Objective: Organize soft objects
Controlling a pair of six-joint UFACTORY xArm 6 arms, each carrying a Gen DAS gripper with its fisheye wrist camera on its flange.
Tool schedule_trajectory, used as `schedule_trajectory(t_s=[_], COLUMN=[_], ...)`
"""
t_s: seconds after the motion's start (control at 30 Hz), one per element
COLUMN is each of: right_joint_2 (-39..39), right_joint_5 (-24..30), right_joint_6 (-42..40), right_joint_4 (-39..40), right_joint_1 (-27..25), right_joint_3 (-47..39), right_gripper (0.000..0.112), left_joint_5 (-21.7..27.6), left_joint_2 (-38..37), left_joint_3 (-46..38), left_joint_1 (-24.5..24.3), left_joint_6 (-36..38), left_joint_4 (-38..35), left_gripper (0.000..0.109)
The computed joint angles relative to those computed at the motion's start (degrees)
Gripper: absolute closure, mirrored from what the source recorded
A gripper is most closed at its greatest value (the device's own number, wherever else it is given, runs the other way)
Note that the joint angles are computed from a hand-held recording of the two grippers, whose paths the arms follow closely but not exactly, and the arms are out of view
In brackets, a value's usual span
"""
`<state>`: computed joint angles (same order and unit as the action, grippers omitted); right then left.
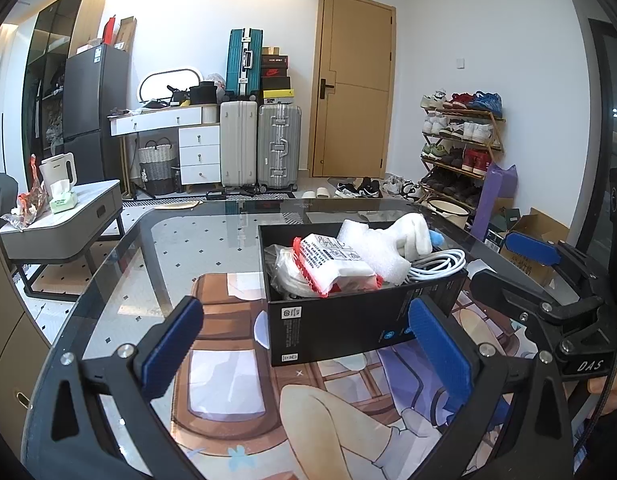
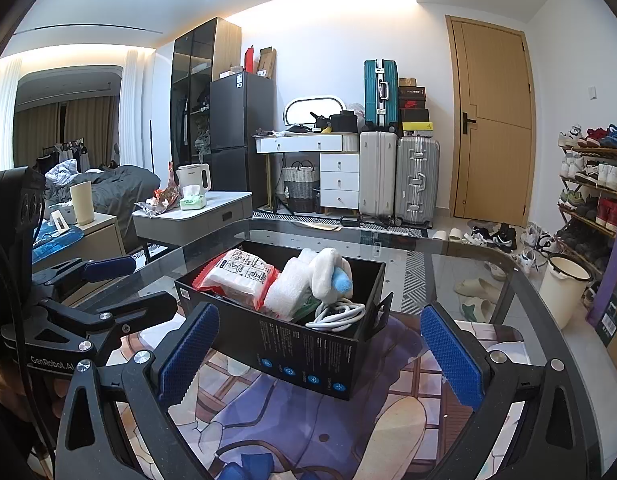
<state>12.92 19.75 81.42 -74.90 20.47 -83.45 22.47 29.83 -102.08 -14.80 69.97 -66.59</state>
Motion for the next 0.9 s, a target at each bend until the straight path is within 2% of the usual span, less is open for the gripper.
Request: schedule_trajectory(t_s=[0.53, 0.9], right_joint_2=[-0.03, 0.04], right_joint_5=[-0.02, 0.00], right_joint_6=[0.13, 0.05], right_joint_4=[-0.10, 0.17], right_joint_1=[-0.01, 0.06], right_joint_3=[0.06, -0.01], right_gripper=[0.010, 0.010], left_joint_5=[-0.47, -2.55], left_joint_2=[0.14, -0.71], left_joint_3=[-0.02, 1.25], left_joint_1=[-0.09, -0.76], left_joint_6=[-0.13, 1.51], left_joint_4=[0.02, -1.19], left_gripper=[0.006, 0.006])
